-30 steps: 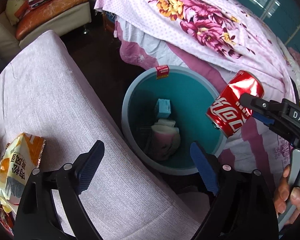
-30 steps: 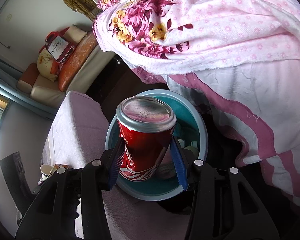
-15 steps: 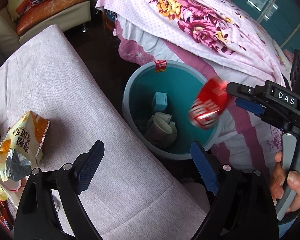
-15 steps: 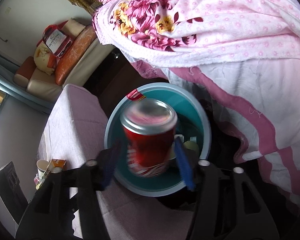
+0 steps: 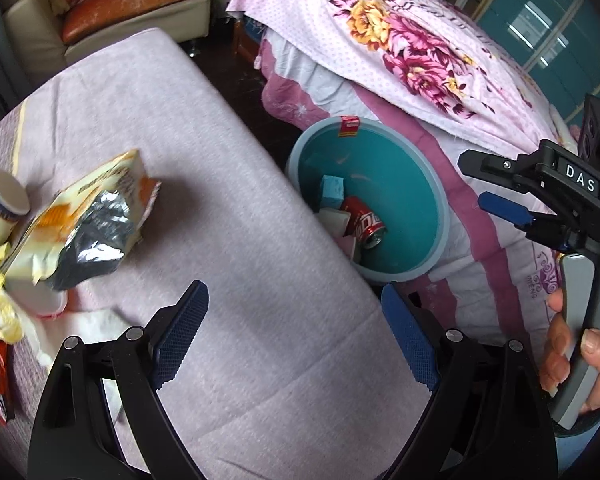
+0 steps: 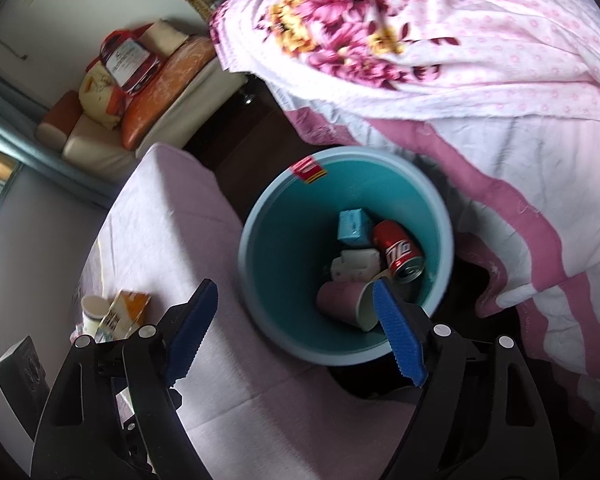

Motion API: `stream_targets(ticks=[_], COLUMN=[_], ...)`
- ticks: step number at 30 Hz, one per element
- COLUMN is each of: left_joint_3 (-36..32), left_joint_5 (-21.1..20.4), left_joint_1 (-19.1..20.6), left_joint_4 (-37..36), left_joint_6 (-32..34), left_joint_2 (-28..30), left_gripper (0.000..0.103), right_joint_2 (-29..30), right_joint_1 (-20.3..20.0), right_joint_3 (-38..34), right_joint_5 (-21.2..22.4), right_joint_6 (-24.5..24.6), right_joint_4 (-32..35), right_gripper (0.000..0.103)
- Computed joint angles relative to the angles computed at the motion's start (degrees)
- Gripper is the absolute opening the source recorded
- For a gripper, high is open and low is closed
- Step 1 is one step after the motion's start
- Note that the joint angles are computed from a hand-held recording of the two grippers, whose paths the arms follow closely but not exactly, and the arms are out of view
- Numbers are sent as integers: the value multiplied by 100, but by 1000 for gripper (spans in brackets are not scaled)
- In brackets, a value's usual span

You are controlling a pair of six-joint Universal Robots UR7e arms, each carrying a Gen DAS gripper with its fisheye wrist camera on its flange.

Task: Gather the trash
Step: 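Move both tools back to the trash on the table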

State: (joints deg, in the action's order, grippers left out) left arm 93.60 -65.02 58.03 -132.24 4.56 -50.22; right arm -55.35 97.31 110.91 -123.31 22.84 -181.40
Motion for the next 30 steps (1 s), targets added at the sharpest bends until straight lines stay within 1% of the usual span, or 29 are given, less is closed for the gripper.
stream_targets(ticks=[9,18,24,30], left_joint_3=[368,629,578,467], left_joint_5=[78,223,348,311], left_joint_1=[245,623,894,1051], left_joint_4=[-171,-350,-381,-382], left_joint_6=[-132,-280,-420,-461], left_joint_2=[-595,-1128,-1191,-1166], left_gripper=[89,89,89,89], right_joint_2=[321,716,950,1112], right_joint_1=[392,668,761,778], right_joint_3=[-308,-755,-1022,-1346], right_joint_5=[-4,175,217,299], right_joint_6=[-8,-6,-30,-127], right_joint_4=[329,891,1187,1456], right_gripper=[77,77,77,77])
